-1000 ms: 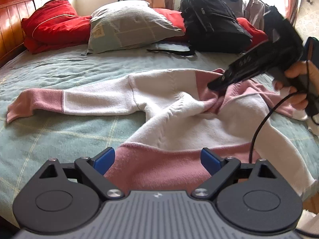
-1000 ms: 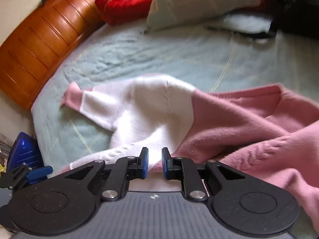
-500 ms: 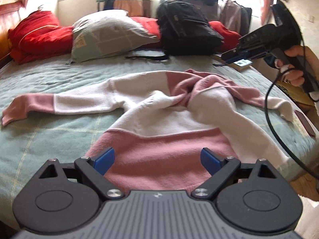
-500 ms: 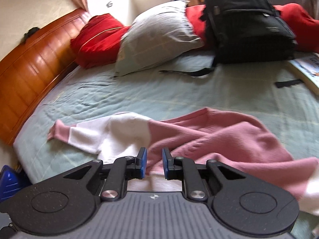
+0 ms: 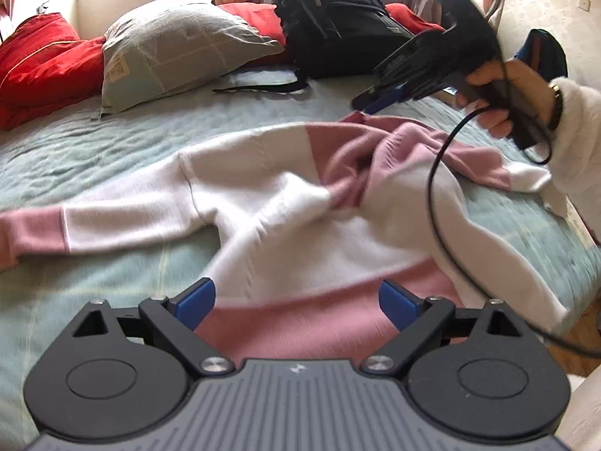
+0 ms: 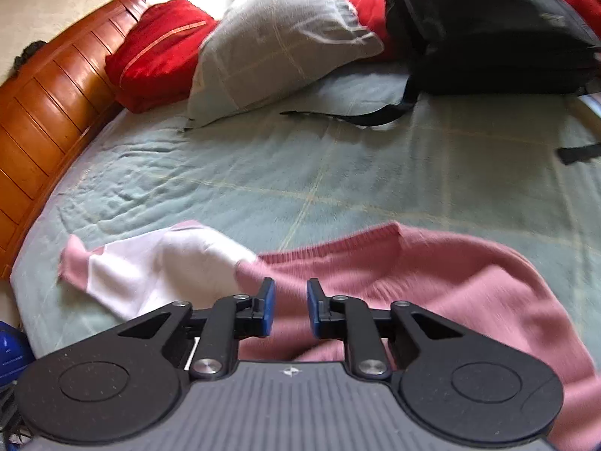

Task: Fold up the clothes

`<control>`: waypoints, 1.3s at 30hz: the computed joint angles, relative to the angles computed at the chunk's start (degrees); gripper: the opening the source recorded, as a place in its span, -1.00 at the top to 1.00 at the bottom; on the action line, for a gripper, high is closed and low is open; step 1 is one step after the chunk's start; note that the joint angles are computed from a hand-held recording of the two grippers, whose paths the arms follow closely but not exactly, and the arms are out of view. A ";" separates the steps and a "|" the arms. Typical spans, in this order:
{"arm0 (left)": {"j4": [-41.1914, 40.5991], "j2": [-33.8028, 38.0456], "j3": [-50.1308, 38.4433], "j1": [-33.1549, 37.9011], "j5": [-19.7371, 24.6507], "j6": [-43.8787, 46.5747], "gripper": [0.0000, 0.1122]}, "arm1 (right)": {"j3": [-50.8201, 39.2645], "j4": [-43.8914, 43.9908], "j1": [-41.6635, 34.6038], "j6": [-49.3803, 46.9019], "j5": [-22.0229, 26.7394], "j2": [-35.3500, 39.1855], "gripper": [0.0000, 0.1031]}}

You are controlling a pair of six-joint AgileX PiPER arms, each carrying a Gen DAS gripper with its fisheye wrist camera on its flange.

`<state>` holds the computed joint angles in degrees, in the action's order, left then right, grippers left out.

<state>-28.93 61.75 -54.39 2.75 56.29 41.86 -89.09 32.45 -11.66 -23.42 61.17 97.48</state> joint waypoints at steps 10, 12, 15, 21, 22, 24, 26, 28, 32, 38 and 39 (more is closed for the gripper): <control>5.99 15.15 -10.11 -6.77 -7.10 -5.97 -0.67 | -2.87 -9.75 6.02 1.69 -4.20 6.93 -0.10; 6.90 18.05 -12.42 -7.67 -7.69 -6.96 -0.67 | -0.51 -9.23 5.97 0.54 -3.62 5.90 -0.20; 7.29 22.49 -16.34 -8.82 -8.15 -7.73 -0.67 | 8.11 -7.90 6.47 -2.97 -7.05 1.50 -0.24; 1.75 30.16 -23.86 -9.75 -7.80 -6.95 -0.67 | 24.08 -3.55 7.44 -8.48 -20.41 -7.71 -0.25; -0.73 31.40 -25.30 -9.57 -7.14 -5.76 -0.67 | 25.17 -2.92 7.50 -9.07 -21.62 -8.28 -0.25; -5.79 34.12 -28.37 -9.44 -6.27 -3.80 -0.67 | 26.45 -2.15 7.68 -9.80 -23.37 -8.78 -0.26; -9.86 37.85 -32.58 -9.78 -5.12 -3.11 -0.67 | 26.84 -1.17 7.54 -10.70 -24.22 -8.66 -0.26; -12.61 41.72 -36.33 -10.23 -4.95 -2.98 -0.67 | 26.68 0.30 6.91 -11.97 -23.95 -8.24 -0.27; -11.49 48.39 -42.56 -10.53 -1.75 -9.22 -0.66 | 27.04 2.69 5.85 -14.38 -23.54 -8.20 -0.27; -11.67 47.50 -36.00 -7.96 1.48 -10.18 -0.66 | 25.56 4.74 4.57 -17.60 -21.14 -7.21 -0.28; -12.56 46.20 -33.48 -7.92 -0.11 -8.28 -0.66 | 24.45 5.34 3.90 -18.28 -19.61 -6.55 -0.30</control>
<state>-41.49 107.95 -87.88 -5.17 56.17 33.58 -64.64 37.79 -7.76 -41.70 41.56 90.94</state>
